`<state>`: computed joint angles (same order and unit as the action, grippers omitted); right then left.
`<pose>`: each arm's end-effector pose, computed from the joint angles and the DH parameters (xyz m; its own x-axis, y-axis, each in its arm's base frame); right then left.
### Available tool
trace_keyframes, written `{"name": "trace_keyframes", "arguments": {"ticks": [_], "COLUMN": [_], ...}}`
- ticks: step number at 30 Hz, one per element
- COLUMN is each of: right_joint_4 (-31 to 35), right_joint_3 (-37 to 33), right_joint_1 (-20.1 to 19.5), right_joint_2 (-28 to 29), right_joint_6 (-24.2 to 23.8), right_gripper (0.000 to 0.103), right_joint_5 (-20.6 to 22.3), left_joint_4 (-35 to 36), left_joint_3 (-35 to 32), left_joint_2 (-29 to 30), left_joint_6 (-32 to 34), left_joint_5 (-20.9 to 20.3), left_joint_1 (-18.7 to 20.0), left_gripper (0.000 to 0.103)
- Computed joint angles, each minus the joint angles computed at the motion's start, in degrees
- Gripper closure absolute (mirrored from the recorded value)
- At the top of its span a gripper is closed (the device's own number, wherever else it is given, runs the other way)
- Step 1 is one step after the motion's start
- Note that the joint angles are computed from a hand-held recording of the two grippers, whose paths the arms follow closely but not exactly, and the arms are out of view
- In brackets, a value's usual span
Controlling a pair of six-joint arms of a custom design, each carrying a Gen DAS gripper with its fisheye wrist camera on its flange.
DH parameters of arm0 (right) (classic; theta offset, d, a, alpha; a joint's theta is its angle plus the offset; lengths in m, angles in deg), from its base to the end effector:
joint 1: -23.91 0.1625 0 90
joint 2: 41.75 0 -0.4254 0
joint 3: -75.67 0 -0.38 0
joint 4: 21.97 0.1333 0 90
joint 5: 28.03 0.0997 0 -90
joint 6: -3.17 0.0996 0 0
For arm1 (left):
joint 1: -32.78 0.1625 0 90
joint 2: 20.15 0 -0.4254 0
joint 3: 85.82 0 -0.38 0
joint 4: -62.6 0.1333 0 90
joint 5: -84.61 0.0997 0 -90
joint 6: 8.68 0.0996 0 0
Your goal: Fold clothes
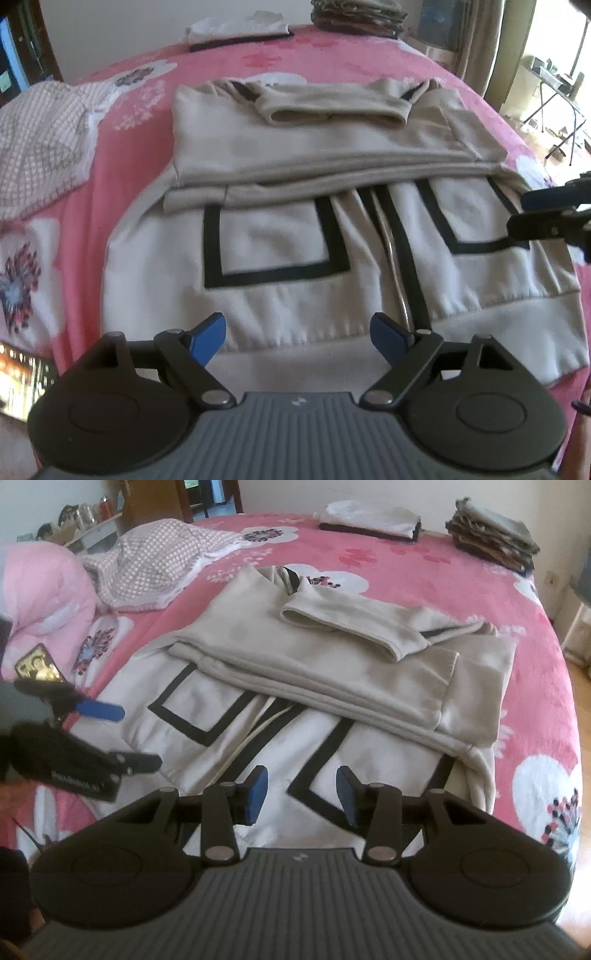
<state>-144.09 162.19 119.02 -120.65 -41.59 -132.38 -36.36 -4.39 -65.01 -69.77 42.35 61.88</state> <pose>0.1607 -0.5773 0.4831 -0.6346 -0.6268 0.4521 -0.7435 0.6549 -0.1357 -0.4795 -0.5038 0.1306 -0.6910 -0.0125 -0.7227 0.3504 0.8687 -0.3500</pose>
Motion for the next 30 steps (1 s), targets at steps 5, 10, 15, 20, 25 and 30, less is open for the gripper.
{"name": "trace_keyframes", "arguments": {"ticks": [5, 10, 15, 20, 25, 30], "right_joint_4": [2.4, 1.6, 0.0, -1.8, -2.7, -3.4], "right_joint_3": [0.5, 2.0, 2.9, 4.0, 4.6, 5.1], "right_joint_1": [-0.7, -1.6, -2.0, -1.9, -1.7, -0.9], "right_joint_2": [-1.3, -2.8, -3.7, -4.2, -4.2, -4.0], "right_joint_6": [2.9, 4.3, 5.2, 4.5, 6.1, 7.1], "right_gripper": [0.06, 0.056, 0.048, 0.038, 0.022, 0.015], "right_joint_5": [-0.3, -0.6, -0.6, -1.8, -3.4, -6.2], "left_joint_4": [-0.7, -5.5, -8.3, -4.1, -0.8, 2.9], "left_joint_3": [1.2, 2.4, 3.3, 2.0, 1.1, 0.0], "left_joint_2": [-0.3, -0.6, -0.6, 0.0, 0.3, 0.8], "left_joint_6": [-2.5, -2.2, -2.6, -5.4, -7.7, -9.4], "left_joint_5": [-1.0, -2.1, -1.8, -1.1, -1.8, -1.5], "left_joint_1": [-0.6, -0.8, -1.3, -1.6, -1.3, -1.2], "left_gripper": [0.011, 0.009, 0.006, 0.005, 0.005, 0.005]}}
